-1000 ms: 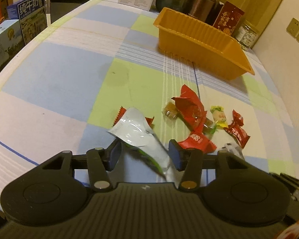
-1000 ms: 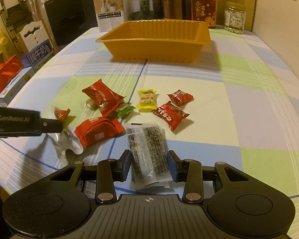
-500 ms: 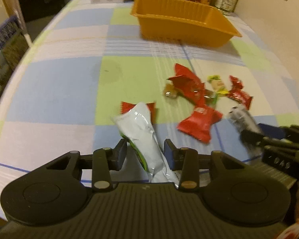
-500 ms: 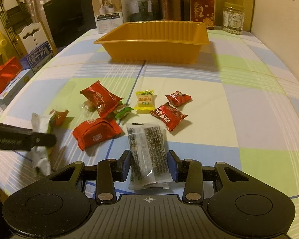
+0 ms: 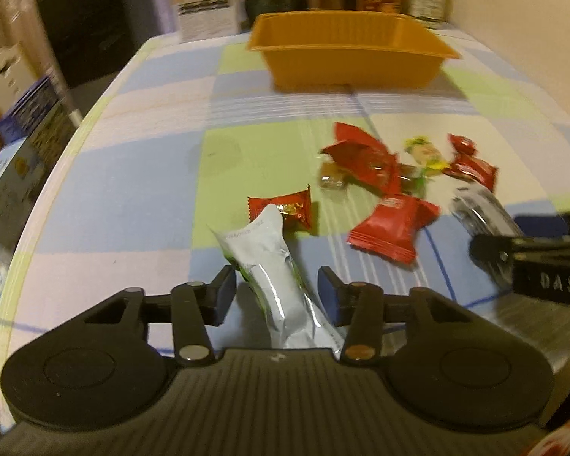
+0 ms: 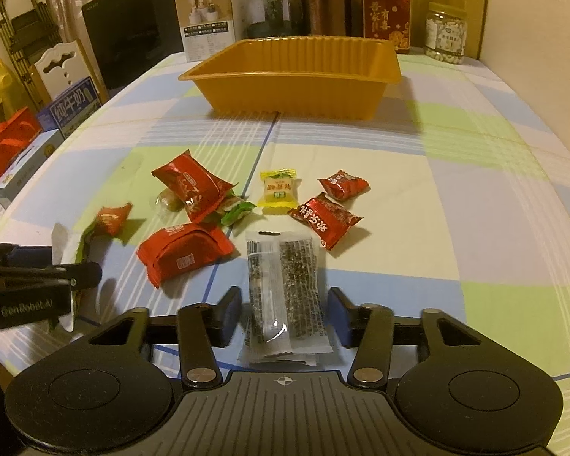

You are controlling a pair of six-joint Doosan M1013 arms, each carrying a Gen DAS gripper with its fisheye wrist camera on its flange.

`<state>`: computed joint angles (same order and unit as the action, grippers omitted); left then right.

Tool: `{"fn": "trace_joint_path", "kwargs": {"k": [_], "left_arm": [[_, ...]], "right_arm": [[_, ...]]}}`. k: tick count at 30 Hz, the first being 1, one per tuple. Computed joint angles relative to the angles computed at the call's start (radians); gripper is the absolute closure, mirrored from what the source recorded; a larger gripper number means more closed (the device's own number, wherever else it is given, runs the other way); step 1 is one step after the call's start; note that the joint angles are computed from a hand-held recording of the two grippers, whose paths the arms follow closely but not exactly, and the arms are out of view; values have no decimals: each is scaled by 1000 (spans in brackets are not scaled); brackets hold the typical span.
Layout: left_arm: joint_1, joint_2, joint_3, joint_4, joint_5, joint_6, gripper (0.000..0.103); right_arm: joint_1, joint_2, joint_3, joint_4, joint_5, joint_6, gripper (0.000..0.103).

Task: Organize snacks
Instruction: 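Carry the white packet with the left tool while the right tool carries the seaweed packet over the tray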

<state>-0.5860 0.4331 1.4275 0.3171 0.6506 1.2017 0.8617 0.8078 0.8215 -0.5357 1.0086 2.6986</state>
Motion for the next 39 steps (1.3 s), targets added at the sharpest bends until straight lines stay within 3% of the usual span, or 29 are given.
{"fn": "trace_joint_path", "kwargs": {"k": [3, 9, 14, 19, 21, 22, 24, 39], "left_arm": [[9, -1, 0, -71, -8, 53, 59], [-12, -5, 8, 79, 10, -119, 59], [-12, -1, 6, 117, 15, -183, 61], [-9, -4, 17, 82, -3, -215, 75], [-12, -8, 26, 95, -14, -213, 76], [-13, -10, 27, 87, -15, -200, 76], [-10, -16, 31, 62, -18, -181, 77], [-12, -47, 23, 26, -63, -137, 77]], "right_arm": [[0, 0, 2, -4, -4, 4, 49], [1, 3, -2, -11, -2, 7, 49], [3, 8, -9, -18, 10, -7, 49], [5, 15, -21, -25, 24, -24, 49], [5, 15, -21, -25, 23, -23, 51], [6, 16, -22, -28, 26, -22, 58], [5, 15, -22, -27, 26, -19, 63], [21, -14, 6, -121, 19, 67, 65]]}}
